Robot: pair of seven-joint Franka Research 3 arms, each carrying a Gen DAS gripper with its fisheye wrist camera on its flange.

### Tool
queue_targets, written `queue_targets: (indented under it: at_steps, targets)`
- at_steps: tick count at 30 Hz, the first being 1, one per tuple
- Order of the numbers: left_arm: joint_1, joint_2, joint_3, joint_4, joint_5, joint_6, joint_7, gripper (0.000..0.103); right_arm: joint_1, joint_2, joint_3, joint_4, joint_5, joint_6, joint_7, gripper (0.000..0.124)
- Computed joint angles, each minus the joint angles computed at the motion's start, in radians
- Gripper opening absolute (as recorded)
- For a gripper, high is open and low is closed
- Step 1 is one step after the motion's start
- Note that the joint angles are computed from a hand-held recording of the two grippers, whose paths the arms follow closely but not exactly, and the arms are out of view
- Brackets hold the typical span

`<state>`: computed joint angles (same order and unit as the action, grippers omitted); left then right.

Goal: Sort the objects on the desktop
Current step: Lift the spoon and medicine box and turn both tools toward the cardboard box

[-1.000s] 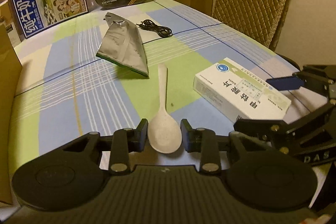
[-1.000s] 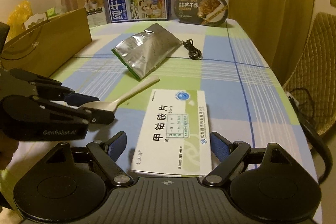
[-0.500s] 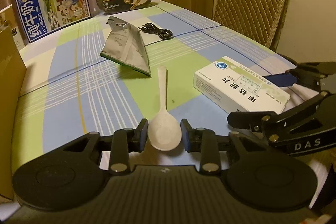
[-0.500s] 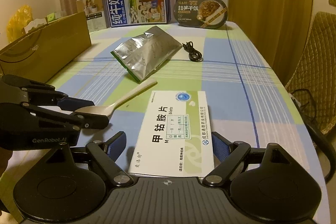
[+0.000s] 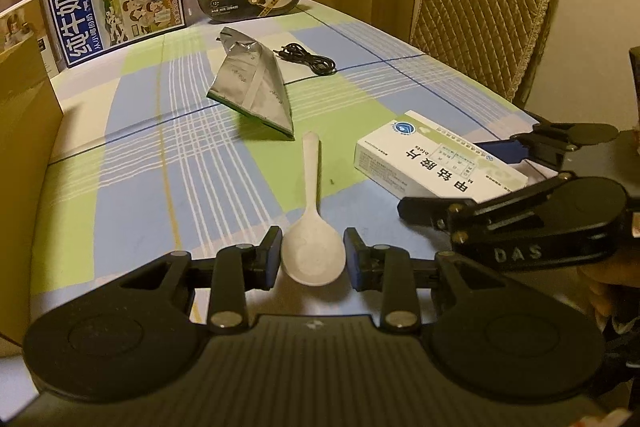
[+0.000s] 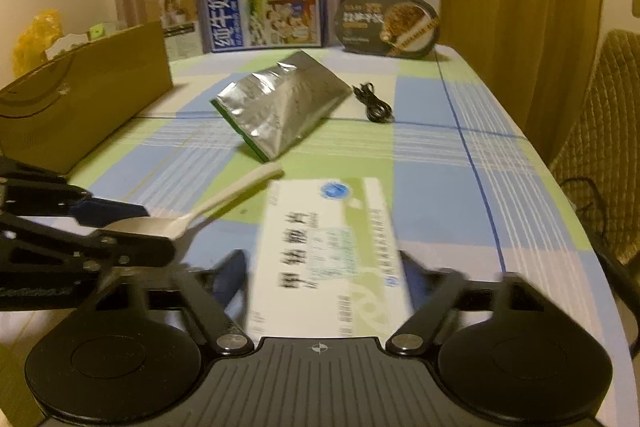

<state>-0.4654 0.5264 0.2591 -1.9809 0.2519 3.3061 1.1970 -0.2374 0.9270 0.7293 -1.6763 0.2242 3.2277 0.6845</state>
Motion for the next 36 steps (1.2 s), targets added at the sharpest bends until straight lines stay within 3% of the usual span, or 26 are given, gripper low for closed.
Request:
queue_targets:
  at_steps: [8,16,20,28,36]
  targets:
    - [-0.04,-0.03,0.036,-0.042,-0.023,0.025,0.014,0.027,-0.017,-0.081,-0.005,-0.081,0.03,0.035,0.088,0.068]
    - [-0.149,-0.105,0.123,-0.133,-0.132,0.069,0.082,0.027,-0.132,-0.168,0.095,-0.224,-0.028,0.081,0.188,0.068]
    - [-0.256,-0.147,0.212,-0.188,-0.228,0.094,0.147,0.027,-0.195,-0.205,0.157,-0.297,-0.081,0.113,0.237,0.068]
    - [-0.538,-0.237,0.44,-0.312,-0.487,0.134,0.345,0.027,-0.288,-0.248,0.253,-0.405,-0.199,0.157,0.339,0.068]
    - [-0.743,-0.309,0.587,-0.378,-0.784,0.174,0.579,0.027,-0.317,-0.269,0.292,-0.444,-0.319,0.18,0.432,0.068]
